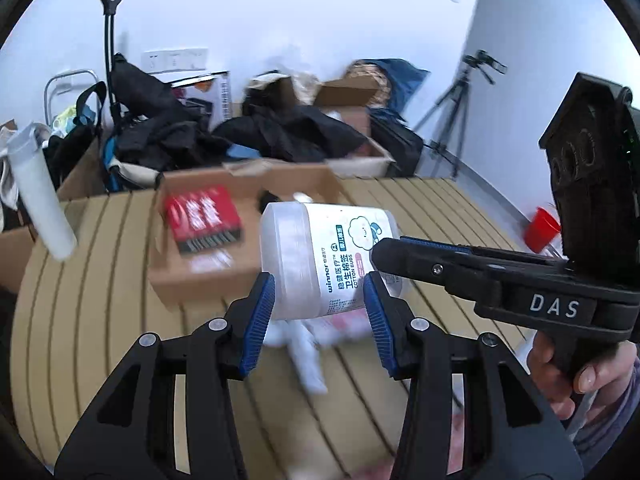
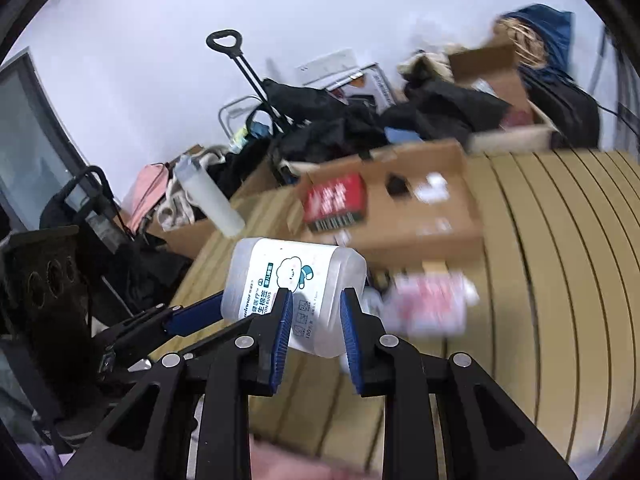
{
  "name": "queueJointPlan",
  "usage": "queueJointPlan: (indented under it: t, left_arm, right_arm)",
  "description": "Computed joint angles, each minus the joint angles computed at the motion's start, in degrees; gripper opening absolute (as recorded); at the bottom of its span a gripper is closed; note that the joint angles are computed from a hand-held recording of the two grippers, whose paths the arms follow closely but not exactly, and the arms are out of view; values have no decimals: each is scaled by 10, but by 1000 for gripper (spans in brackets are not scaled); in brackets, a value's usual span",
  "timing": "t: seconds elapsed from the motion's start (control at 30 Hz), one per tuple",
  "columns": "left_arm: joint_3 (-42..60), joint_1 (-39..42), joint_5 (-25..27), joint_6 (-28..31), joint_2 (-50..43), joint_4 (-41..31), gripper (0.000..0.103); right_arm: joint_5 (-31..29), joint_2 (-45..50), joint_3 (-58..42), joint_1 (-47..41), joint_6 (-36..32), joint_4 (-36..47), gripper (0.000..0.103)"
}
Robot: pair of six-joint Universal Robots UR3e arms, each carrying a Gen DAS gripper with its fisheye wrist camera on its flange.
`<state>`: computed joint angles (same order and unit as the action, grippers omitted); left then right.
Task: Organize objects
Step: 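Carry the white jug into the tray beside the red box and release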
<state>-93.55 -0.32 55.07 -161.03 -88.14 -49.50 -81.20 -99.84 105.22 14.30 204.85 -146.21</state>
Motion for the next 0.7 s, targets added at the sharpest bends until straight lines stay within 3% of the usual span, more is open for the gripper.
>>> queueJointPlan:
  t: [0.03, 0.17, 0.23, 0.3, 0.33, 0.4, 0.47, 0.57, 0.7]
  left_arm:
    - [60, -4, 10, -22, -60, -8, 43]
    - [300, -16, 56, -2, -281, -106, 43]
    - [420, -32, 122, -2, -398, -142, 42]
    - [475, -41, 167, -10, -461, -164, 43]
    - [466, -38, 173, -13, -465, -148, 43]
    - [405, -34, 186, -23, -436, -92, 43]
    - [388, -18, 156, -34, -423, -98, 44]
    - [326, -17, 157, -45, -391, -54, 44]
    - [271, -14, 145, -49, -340, -50, 45]
  right_arm:
    - [4, 53, -52, -4, -10, 4, 27]
    - [-2, 259, -252, -5, -31, 41, 27]
    - [-17, 376, -367, 1, -30, 82, 27]
    - [8, 487, -483, -5, -23, 145, 27]
    - [17, 528, -522, -4, -18, 168, 27]
    - [37, 563, -530, -9, 4, 130, 29]
    - [74, 569, -517, -21, 10, 106, 30]
    - [63, 593, -562, -15, -20, 128, 32]
    - [131, 557, -497, -40, 7, 114, 33]
